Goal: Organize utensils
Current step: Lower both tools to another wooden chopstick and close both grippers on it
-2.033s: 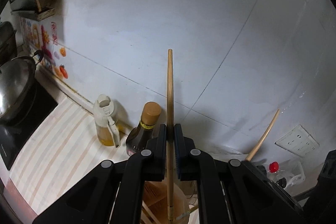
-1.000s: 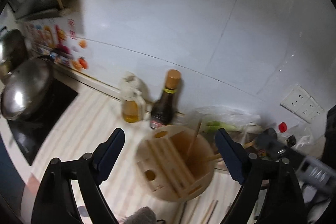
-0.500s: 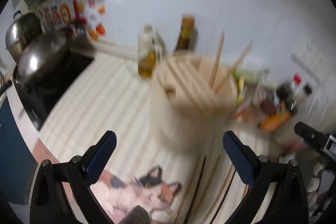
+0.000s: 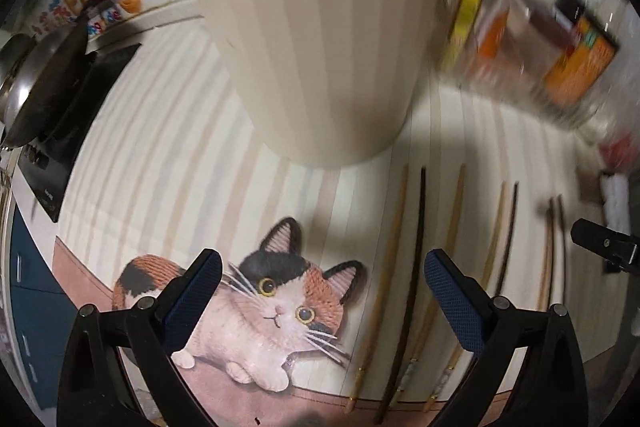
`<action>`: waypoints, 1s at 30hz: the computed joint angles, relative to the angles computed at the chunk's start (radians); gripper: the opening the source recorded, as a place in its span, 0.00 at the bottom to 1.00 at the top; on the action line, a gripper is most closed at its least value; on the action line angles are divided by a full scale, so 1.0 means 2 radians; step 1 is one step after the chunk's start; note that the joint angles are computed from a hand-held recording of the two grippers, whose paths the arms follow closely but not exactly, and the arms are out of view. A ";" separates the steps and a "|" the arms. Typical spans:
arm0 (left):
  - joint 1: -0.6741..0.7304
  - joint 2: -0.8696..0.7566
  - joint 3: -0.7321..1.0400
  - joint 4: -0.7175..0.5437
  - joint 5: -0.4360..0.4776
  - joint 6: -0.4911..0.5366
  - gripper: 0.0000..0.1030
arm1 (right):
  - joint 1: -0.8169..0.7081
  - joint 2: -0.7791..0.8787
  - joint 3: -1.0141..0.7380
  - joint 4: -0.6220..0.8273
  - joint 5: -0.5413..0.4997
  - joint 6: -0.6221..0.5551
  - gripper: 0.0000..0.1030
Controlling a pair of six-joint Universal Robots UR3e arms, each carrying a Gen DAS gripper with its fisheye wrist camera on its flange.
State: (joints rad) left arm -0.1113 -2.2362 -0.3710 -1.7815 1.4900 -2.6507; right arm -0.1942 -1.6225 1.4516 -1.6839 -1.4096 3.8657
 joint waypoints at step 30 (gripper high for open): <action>0.059 -0.073 0.067 -0.125 -0.026 -0.011 0.05 | 0.088 0.281 -0.262 0.092 -0.012 0.031 0.07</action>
State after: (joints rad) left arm 0.0070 -2.3825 -0.2380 -2.0313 1.4379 -2.6735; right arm -0.0172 -1.0608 0.9278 -1.4992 -1.4337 3.9278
